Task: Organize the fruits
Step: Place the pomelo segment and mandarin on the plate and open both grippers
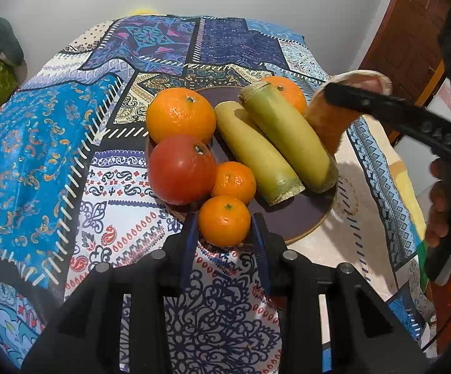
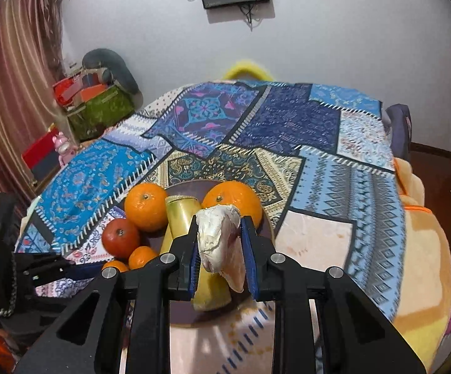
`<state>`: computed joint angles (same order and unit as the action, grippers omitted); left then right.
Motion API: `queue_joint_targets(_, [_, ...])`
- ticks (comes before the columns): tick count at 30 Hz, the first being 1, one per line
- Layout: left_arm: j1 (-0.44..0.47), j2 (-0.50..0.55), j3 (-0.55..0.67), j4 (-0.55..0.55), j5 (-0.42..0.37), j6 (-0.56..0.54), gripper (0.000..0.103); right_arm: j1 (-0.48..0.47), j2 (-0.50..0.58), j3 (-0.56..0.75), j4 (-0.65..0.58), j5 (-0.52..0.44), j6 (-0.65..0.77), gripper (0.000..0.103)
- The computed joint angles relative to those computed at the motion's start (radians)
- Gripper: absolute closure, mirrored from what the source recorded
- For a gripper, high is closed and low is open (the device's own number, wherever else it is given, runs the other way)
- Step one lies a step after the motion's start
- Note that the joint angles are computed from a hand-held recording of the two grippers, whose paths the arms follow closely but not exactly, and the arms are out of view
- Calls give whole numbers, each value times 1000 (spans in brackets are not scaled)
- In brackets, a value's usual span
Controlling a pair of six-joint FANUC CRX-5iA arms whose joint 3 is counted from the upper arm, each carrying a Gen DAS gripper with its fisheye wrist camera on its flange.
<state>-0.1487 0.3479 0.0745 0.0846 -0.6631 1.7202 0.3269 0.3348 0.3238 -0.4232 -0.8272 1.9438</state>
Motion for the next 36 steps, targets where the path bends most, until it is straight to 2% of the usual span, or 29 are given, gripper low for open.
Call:
queue_joint_targets(4, [-6,0,-1,-24,18,14,68,24,10,-17,51,33,-16,81])
queue_joint_targets(8, [-10,5,10,-45,21,23,64,10,22,5,24,10,-7,81])
queue_joint_targets(13, [-17,10,26,-75,-1,47,48,1,41,30,15,-26,-25,79])
queue_joint_targets(16, [-13,9,23,-60,-11,44,48,0,43,34,18,-45,-37,77])
queue_joint_targets(20, [-11,-11,12,-69,-11,61,48,15,17,-8,64,-10,-60,60])
queue_joint_targets(21, [-12,-18,10,-74,-12,68,48,15,9,-16,67,-5,-61,59])
queue_joint_targets(36, [-62,-170,-39,-210,-53,190,48,10,-166,-173,57,3,-39,57])
